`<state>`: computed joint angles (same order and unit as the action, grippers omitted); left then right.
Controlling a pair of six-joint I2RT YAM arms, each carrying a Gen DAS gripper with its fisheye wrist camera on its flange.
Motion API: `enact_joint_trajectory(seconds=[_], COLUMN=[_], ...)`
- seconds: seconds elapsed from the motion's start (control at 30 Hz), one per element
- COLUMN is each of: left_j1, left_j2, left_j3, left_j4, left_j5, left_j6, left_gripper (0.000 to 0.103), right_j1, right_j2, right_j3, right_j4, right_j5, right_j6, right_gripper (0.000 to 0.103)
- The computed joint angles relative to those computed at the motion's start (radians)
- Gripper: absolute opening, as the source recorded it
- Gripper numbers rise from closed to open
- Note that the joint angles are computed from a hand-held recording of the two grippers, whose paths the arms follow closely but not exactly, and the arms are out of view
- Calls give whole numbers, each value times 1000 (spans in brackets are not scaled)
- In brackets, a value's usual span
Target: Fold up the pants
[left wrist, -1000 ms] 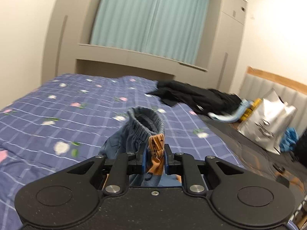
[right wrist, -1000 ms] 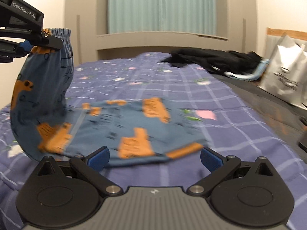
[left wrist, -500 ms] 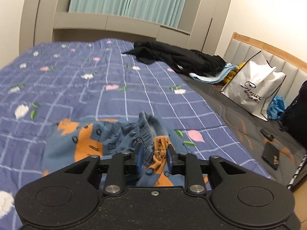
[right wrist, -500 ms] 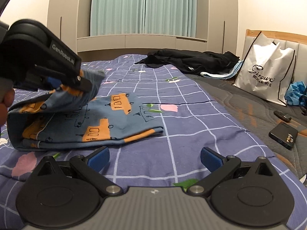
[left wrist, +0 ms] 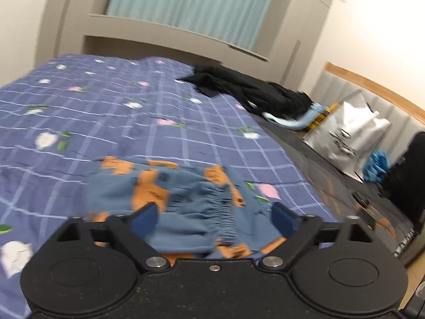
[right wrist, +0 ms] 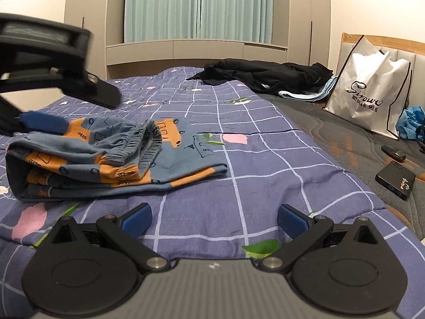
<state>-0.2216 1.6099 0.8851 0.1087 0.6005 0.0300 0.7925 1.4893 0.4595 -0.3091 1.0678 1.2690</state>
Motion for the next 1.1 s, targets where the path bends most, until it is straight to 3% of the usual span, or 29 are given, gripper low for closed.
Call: enact_joint_trajectory(seconds=[0.23, 0.33, 0.47, 0.6, 0.73, 0.83, 0.9, 0.97, 1.1], left_j1=[107, 137, 182, 217, 240, 225, 219, 220, 217], left_j2=[-16, 24, 74, 81, 68, 84, 90, 96, 101], left_j3=[-23, 16, 58, 60, 40, 59, 62, 66, 59], left_j4=[44, 5, -54, -70, -53, -89, -103, -124, -152], left_j5=[-101, -160, -165, -117, -100, -157, -188, -192, -192], left_j6=[-32, -43, -61, -85, -134, -128, -118, -100, -53], left_gripper=[102, 102, 102, 102, 102, 102, 102, 102, 102], right_j1=[14, 28, 10, -73, -172, -277, -344, -392, -434], right_j2=[-13, -49, -153, -240, -274, -270, -255, -216, -183], right_j3=[-8, -35, -108, -186, -204, -208, -185, -121, -121], right_j4=[12, 77, 296, 571, 706, 780, 761, 659, 697], right_j5=[20, 43, 5, -159, -313, -465, -543, -579, -619], right_j6=[-11, -55, -246, -482, -582, -573, -525, -429, -348], right_gripper=[103, 103, 103, 103, 103, 103, 103, 103, 102])
